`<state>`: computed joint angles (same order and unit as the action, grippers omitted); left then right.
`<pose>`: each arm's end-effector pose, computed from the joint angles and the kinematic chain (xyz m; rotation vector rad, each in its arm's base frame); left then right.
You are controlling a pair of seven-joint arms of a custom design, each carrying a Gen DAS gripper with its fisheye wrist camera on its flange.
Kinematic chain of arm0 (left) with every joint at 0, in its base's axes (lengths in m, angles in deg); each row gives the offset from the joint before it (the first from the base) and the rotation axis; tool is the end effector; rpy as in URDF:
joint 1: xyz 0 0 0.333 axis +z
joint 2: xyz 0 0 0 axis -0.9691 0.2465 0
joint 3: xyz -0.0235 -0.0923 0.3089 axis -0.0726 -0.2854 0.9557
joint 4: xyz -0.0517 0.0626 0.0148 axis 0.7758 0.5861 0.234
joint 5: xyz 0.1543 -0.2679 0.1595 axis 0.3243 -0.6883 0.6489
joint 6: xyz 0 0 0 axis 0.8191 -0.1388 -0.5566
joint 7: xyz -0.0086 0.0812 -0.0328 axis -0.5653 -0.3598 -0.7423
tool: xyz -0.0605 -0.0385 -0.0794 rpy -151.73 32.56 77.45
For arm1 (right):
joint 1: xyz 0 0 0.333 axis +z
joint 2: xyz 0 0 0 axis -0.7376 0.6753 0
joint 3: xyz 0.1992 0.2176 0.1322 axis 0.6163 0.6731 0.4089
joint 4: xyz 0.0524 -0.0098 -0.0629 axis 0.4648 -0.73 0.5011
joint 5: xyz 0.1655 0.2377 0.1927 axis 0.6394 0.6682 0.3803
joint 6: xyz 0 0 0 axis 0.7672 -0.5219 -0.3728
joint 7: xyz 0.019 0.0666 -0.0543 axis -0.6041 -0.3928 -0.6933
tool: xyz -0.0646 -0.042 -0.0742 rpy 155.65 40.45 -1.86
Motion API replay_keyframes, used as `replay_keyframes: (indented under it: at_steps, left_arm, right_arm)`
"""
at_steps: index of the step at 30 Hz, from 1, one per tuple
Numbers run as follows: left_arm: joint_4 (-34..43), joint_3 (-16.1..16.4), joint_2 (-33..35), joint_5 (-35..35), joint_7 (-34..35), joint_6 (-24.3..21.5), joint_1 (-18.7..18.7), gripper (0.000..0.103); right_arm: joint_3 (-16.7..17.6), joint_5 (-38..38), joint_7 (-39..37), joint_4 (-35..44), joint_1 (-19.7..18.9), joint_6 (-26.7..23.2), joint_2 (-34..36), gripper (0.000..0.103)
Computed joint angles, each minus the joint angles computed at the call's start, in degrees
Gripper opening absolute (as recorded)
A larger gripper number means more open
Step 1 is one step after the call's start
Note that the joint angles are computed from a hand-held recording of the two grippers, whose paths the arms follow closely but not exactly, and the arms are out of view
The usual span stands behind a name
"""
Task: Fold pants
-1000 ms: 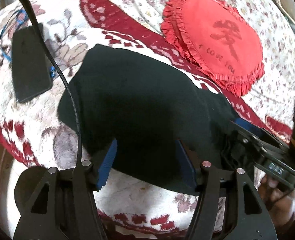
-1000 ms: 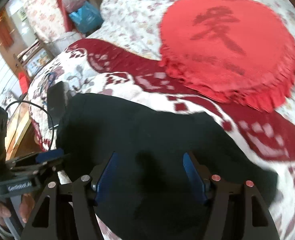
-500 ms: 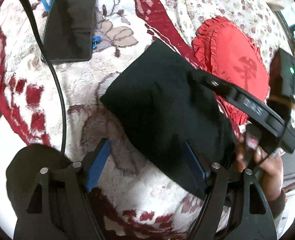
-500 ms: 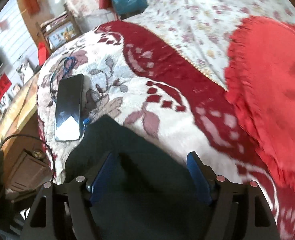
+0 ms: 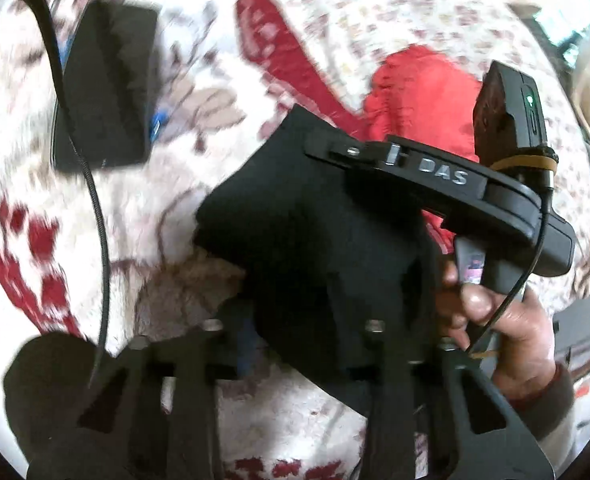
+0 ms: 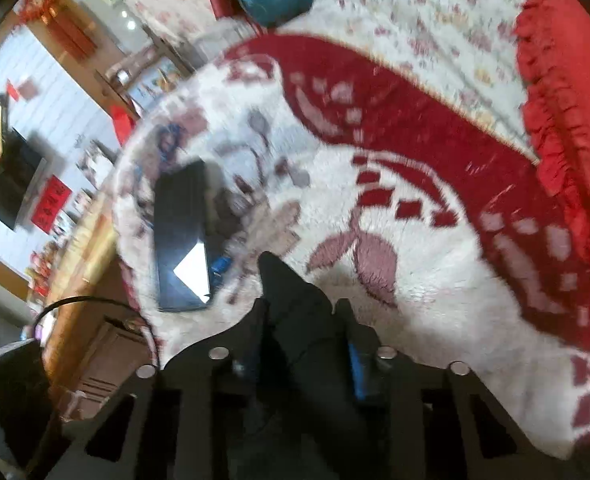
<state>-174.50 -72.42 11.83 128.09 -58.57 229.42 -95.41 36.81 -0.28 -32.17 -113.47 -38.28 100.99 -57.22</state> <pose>0.3311 -0.3400 0.4296 -2.4297 1.3491 -1.0778 0.5347 0.1511 0.4267 -2.1694 0.9211 0.3088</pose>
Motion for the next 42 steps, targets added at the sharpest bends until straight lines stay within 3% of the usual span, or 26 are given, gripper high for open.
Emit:
replay_keyframes:
  at_steps: [2, 5, 7, 9, 11, 12, 13, 14, 15, 17, 19, 22, 24, 27, 29, 30, 32, 33, 35, 39, 42]
  left_arm:
    - [0.96, -1.15, -2.23, 4.14, -1.22, -1.29, -0.24, 0.019]
    - [5.49, -3.65, -3.5, 7.42, 4.19, -5.68, -2.01, 0.019]
    - [10.26, -4.71, -1.33, 10.11, 9.49, -6.19, -3.36, 0.019]
    - [14.56, -5.08, 2.2, 11.12, 14.68, -6.4, -5.32, 0.019]
    - [20.42, -4.83, 8.98, 9.85, 23.09, -2.86, -7.63, 0.019]
    - [22.34, -5.58, 11.53, 8.78, 25.54, -1.63, -7.44, 0.019]
    - [25.29, -4.36, 16.08, 5.43, 31.15, 1.86, -9.25, 0.019]
    - [27.11, -5.15, 19.09, 1.54, 36.28, 2.98, -9.28, 0.019]
    - [28.76, -6.77, 22.03, -3.79, 42.76, 3.45, -8.76, 0.019]
    - [31.69, -11.85, 27.37, -13.91, 56.17, 3.27, -6.63, 0.019]
    - [32.64, -12.27, 27.87, -16.1, 60.42, 2.28, -7.44, 0.021]
    - [30.47, -9.63, 23.66, -16.53, 61.22, 2.73, -8.87, 0.035]
    - [26.99, -7.0, 19.57, -16.35, 59.56, 3.65, -9.51, 0.038]
    - [24.03, -2.61, 15.26, -14.46, 54.98, 1.42, -12.15, 0.054]
    - [21.87, 0.04, 12.49, -13.1, 50.79, -1.08, -13.84, 0.054]
    - [21.5, 0.82, 12.28, -12.81, 49.62, -1.69, -13.99, 0.054]
    - [19.58, 1.99, 11.2, -12.57, 46.07, -1.92, -13.53, 0.054]
    - [19.19, 2.16, 11.29, -12.86, 45.34, -1.58, -13.13, 0.054]
    - [18.79, 2.29, 11.2, -13.31, 44.3, -1.42, -12.69, 0.054]
    - [19.3, 2.3, 12.03, -12.45, 43.19, -1.14, -12.54, 0.054]
    - [20.82, 1.57, 15.17, -16.69, 46.22, -1.35, -12.63, 0.054]
  right_arm:
    - [-1.3, 3.86, -2.3, -0.52, -2.39, -4.3, -3.04, 0.03]
    - [-4.85, 8.64, -4.71, -1.68, -6.1, -11.71, -7.74, 0.03]
    - [-7.99, 10.85, -5.54, -2.5, -9.0, -16.35, -9.83, 0.03]
    - [-10.61, 11.49, -6.33, -4.34, -11.71, -17.91, -11.89, 0.032]
    - [-12.51, 10.45, -6.76, -6.63, -14.12, -15.68, -13.86, 0.038]
    - [-13.19, 9.29, -6.4, -9.0, -15.38, -11.6, -15.54, 0.043]
    - [-13.43, 8.11, -5.63, -10.81, -16.19, -7.58, -16.68, 0.056]
    - [-13.48, 6.62, -4.03, -12.91, -18.31, -3.26, -17.56, 0.059]
    - [-15.07, 5.92, -2.59, -13.7, -18.42, -2.13, -17.53, 0.059]
    - [-17.9, 5.6, 1.24, -14.16, -20.98, -4.69, -16.17, 0.063]
    - [-19.17, 5.41, 2.96, -14.79, -23.06, -7.31, -15.81, 0.069]
    - [-19.77, 5.38, 1.95, -16.86, -25.06, -10.19, -16.55, 0.074]
    - [-19.62, 4.6, 1.89, -17.29, -25.66, -11.14, -16.38, 0.075]
    - [-18.61, 4.65, 1.47, -17.45, -25.29, -12.62, -14.94, 0.075]
    - [-16.78, 4.43, 1.35, -18.97, -24.13, -11.05, -15.18, 0.075]
    - [-16.15, 3.94, 1.07, -19.29, -23.45, -11.12, -15.03, 0.072]
    - [-14.98, 3.22, -0.75, -20.49, -22.19, -9.54, -15.36, 0.031]
    - [-13.54, 2.03, -1.5, -22.17, -21.06, -5.31, -16.98, 0.029]
    - [-13.48, 1.62, -3.62, -23.71, -19.78, -3.16, -19.41, 0.014]
    - [-14.97, -2.24, -5.69, -25.57, -19.58, -1.75, -25.18, 0.014]
    - [-15.25, -6.42, -5.09, -27.73, -19.66, 2.34, -26.61, 0.014]
